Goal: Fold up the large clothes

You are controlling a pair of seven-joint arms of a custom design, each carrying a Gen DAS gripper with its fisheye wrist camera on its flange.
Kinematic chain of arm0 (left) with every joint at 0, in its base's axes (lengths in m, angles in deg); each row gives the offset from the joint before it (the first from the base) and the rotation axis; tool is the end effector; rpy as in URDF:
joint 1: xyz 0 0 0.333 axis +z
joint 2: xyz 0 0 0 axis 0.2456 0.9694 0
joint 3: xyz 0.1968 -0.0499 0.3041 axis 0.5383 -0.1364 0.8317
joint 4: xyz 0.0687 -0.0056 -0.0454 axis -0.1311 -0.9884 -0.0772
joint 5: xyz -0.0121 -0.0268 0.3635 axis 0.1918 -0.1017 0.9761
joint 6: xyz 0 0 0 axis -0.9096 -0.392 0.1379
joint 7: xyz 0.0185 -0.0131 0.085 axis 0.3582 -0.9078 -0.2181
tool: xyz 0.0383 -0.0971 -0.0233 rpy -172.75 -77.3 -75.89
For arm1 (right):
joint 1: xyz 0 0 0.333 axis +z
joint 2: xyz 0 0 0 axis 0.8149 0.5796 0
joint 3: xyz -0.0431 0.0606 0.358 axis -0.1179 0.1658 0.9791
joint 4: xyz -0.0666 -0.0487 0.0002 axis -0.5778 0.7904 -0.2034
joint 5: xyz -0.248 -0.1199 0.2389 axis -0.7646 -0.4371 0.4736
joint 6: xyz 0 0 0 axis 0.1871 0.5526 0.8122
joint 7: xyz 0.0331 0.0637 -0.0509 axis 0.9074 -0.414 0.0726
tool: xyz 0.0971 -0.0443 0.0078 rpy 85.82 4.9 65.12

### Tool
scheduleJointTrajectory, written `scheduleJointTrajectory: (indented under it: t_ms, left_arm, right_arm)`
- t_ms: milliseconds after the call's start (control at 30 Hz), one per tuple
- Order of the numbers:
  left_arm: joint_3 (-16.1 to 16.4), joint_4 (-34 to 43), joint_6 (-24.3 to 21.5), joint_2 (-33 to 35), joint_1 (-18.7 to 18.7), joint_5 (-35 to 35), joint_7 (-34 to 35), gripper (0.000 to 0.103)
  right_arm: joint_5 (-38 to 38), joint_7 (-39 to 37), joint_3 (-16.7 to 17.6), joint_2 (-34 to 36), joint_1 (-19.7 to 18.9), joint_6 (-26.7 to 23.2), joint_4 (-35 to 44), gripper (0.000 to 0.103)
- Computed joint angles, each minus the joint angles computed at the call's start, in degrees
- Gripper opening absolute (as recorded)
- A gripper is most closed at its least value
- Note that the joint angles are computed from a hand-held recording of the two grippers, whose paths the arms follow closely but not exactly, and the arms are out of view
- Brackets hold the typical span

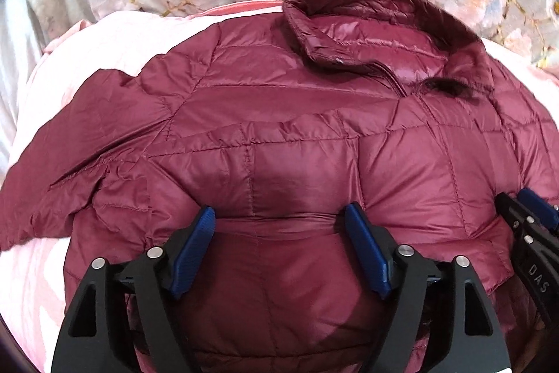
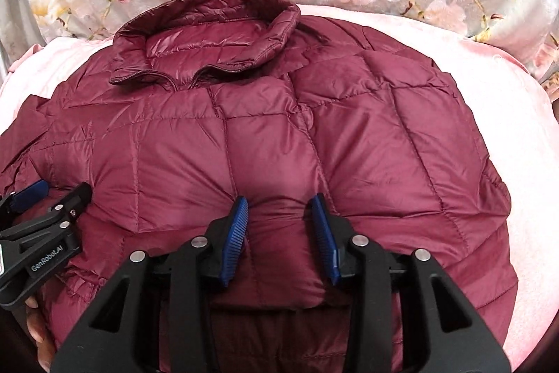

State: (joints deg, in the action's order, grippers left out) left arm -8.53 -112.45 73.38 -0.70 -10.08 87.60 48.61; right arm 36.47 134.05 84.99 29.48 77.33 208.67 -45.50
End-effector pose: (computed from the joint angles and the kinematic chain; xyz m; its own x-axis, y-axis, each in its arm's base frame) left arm 0.6642 -0.3296 0.4283 -0.2546 -0.9656 -0.0527 -0.7388 0.2294 -0.6337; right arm 0.6107 0.2213 0.4550 -0.3784 -0.9255 -0.0158 -0.7249 0.3069 -0.6167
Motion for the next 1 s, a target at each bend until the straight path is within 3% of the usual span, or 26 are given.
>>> scheduleJointTrajectory:
  t_ms: [100, 233, 333, 433, 567, 667, 767, 833, 900, 933, 1000]
  left_arm:
    - [-2.05, -4.77, 2.33, -3.53, 3.44, -4.03, 1.51, 0.076]
    - [-7.98, -17.64, 8.43, -13.25, 15.13, -14.20, 7.72, 0.078]
    - [-5.64, -23.29, 9.16, -17.81, 19.83, -18.76, 9.02, 0.080]
    - [-3.38, -23.54, 5.24, -18.20, 25.31, -23.80, 9.53, 0.079]
    - [-4.00, -21.42, 2.78, -15.95, 33.13, -34.14, 11.56, 0.079]
    - [-1.22, -19.54, 2.62, -14.08, 33.77, -34.51, 8.13, 0.079]
    - [-3.29, -17.65, 2.68, -12.19, 36.91, -38.42, 9.05, 0.077]
    - [-1.59, -16.96, 3.05, -11.74, 35.43, -36.72, 6.88, 0.069]
    - [-1.26, -15.81, 2.36, -11.58, 34.42, -34.36, 6.83, 0.036]
    - [-3.28, -14.11, 1.20, -11.03, 35.94, -35.42, 9.37, 0.001]
    - [-3.23, -13.58, 1.50, -11.80, 34.53, -33.93, 10.47, 0.000]
  right_arm:
    - [-1.52, 2.33, -0.20, -1.89, 1.60, -4.31, -0.61, 0.050]
    - [-5.65, 7.60, 2.59, -9.06, 2.04, -2.01, -7.72, 0.055]
    - [-7.11, 11.67, 5.68, -13.00, 1.91, -0.64, -12.33, 0.060]
    - [-8.73, 14.20, 8.04, -14.56, 1.69, -1.09, -14.47, 0.060]
    - [-8.89, 14.96, 9.74, -13.48, 1.80, -2.24, -14.98, 0.065]
    - [-9.49, 14.79, 10.14, -12.78, 2.65, -4.85, -13.89, 0.066]
    - [-9.24, 14.62, 10.06, -12.68, 2.97, -5.60, -13.77, 0.067]
    - [-9.20, 14.86, 10.00, -12.73, 3.04, -5.65, -13.89, 0.069]
    - [-9.22, 15.24, 9.96, -12.83, 3.06, -5.85, -14.00, 0.071]
    - [-9.38, 15.53, 9.97, -12.86, 3.11, -6.04, -14.00, 0.071]
    - [-9.82, 16.14, 10.02, -12.99, 3.22, -6.47, -14.05, 0.071]
